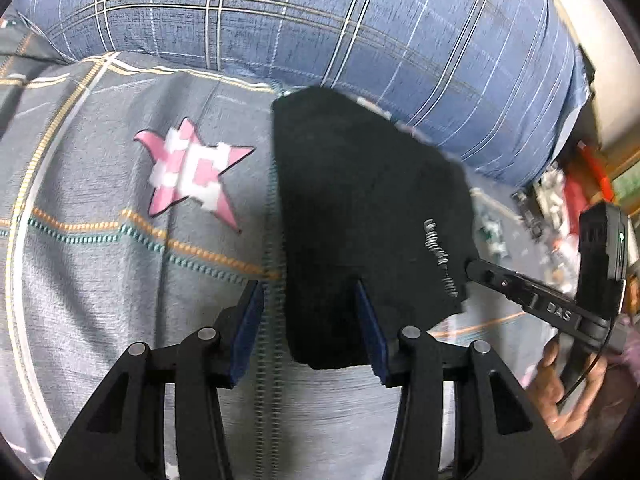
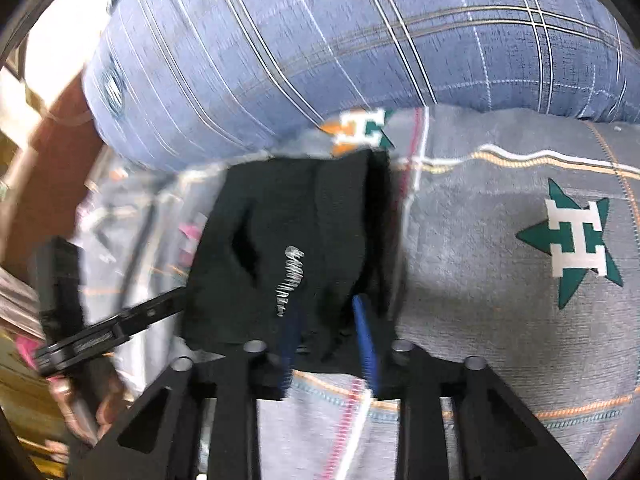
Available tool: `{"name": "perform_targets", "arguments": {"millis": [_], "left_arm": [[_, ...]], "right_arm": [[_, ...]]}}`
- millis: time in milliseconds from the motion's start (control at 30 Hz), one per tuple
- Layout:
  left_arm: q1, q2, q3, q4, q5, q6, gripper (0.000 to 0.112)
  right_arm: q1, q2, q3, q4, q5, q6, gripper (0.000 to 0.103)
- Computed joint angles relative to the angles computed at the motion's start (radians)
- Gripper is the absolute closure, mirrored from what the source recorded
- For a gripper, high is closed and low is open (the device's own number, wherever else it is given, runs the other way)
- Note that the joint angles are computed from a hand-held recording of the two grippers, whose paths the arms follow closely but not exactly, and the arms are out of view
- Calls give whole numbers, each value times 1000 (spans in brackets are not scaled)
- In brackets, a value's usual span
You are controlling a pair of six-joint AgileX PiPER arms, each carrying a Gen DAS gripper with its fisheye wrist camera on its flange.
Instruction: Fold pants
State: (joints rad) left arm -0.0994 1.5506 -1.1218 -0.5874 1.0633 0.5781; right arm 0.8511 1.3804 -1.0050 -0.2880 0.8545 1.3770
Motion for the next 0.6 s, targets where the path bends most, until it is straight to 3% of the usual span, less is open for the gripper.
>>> {"name": "perform_targets", "arguments": {"millis": [133,233,367,467,600], "left_arm": [[53,58,11,-69,5,39,53],[44,42,33,-57,-31,44,52],[82,-38,40,-86,8,63,54],[44,-45,67,-21,-55,31,53],[14,-4,83,-3,-115,5,52]], "right_arm": [[-41,-33,89,66,-87,-18,85],[-41,-41,97,73,-91,-12,85],[41,-99,101,-14,-75,107,81],[86,-89,80,-67,-48,164,81],[18,-5,72,41,-73,73,81]]}}
